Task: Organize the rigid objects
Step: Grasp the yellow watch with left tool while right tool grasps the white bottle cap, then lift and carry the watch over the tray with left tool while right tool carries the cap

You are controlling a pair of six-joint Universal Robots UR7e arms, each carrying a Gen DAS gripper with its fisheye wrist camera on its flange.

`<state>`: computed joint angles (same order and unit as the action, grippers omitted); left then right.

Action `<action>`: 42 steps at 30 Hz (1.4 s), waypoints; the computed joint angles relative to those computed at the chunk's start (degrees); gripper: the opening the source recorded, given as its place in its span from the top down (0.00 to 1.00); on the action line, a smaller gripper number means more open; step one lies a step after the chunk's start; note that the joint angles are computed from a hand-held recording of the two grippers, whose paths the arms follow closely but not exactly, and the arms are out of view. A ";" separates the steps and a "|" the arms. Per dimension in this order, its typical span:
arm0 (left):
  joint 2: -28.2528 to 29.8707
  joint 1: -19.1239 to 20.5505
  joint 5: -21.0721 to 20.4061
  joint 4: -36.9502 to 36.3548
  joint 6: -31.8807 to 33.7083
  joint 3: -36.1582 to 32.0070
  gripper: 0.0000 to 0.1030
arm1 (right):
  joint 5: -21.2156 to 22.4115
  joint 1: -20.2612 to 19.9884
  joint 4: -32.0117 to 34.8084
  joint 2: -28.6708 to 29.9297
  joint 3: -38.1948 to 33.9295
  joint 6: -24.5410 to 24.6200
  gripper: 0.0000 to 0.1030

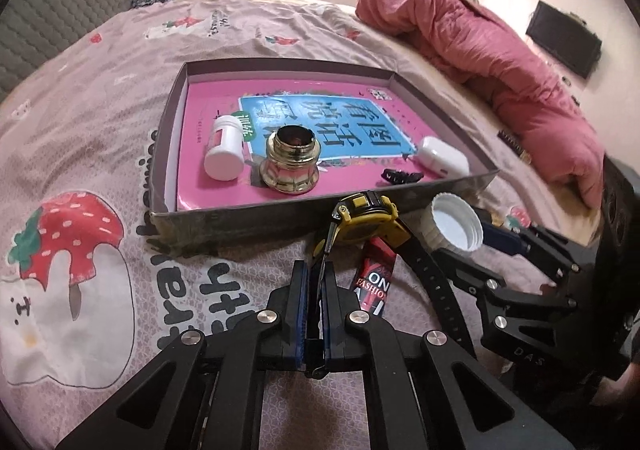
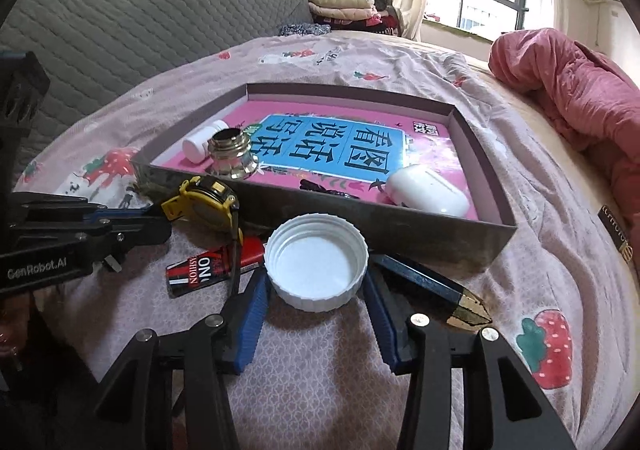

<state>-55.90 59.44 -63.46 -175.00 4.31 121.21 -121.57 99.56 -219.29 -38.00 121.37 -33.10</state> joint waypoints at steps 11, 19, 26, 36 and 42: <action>-1.96 0.02 -2.32 -3.36 -1.01 1.51 0.95 | 0.91 1.27 -1.57 -2.06 2.44 0.19 0.53; -3.23 -0.34 -2.93 -6.53 -0.29 2.94 0.95 | 1.19 1.85 -2.43 -3.36 3.41 0.69 0.53; -4.46 -1.07 -2.69 -10.05 0.23 4.64 0.95 | 0.99 2.52 -4.99 -3.80 3.95 0.34 0.53; -5.62 -2.55 -1.88 -12.85 -0.63 6.35 0.95 | 0.91 2.99 -7.63 -5.24 5.04 0.61 0.53; -5.47 -4.18 -0.92 -14.21 -1.80 6.74 0.95 | 0.68 2.98 -9.41 -5.43 5.30 0.25 0.53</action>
